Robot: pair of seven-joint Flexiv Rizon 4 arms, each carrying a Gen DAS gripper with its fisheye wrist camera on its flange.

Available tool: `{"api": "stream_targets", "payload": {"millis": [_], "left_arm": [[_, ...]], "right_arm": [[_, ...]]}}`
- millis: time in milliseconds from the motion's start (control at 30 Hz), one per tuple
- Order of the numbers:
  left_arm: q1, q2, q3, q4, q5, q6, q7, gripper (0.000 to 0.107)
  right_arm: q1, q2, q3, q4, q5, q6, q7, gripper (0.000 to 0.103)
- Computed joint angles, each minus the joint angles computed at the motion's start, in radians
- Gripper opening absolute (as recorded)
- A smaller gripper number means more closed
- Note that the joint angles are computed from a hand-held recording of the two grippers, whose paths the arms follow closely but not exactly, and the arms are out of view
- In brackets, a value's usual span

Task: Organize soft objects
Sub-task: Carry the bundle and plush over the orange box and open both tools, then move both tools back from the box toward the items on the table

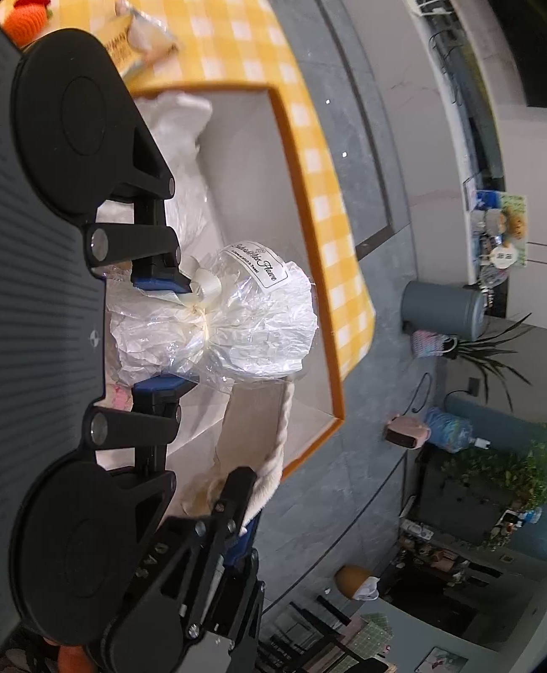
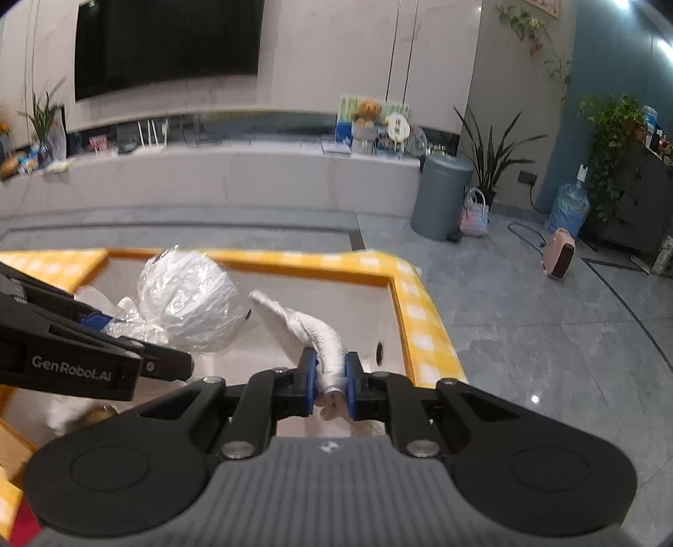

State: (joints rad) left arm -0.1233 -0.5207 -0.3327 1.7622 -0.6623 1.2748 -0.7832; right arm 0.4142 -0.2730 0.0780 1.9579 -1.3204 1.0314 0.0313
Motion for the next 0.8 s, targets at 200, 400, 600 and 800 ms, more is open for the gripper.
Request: {"api": "stream_targets", "payload": {"millis": [200,400,600,800], "left_arm": [[-0.018,-0.040,0.036,-0.054,0.037,-0.097,-0.060,0.043],[-0.027,-0.062,0.065,-0.086,0.062,-0.173,-0.134,0.045],[0.003,-0.037,0.033,-0.047,0.006,-0.149,-0.112,0.074],[0.015,0.012,0.030,-0.007,-0.042,-0.127,-0.087,0.082]], "right_arm": [[0.003,-0.045,-0.005,-0.016,0.082,0.011,-0.071,0.012],[0.011,-0.062,-0.002,-0.015,0.227,0.044,-0.155,0.013],[0.037,-0.061,-0.008,-0.015,0.306,0.049,-0.209,0.026],[0.048,-0.040,-0.009,-0.007,0.328,0.066,-0.192,0.040]]}}
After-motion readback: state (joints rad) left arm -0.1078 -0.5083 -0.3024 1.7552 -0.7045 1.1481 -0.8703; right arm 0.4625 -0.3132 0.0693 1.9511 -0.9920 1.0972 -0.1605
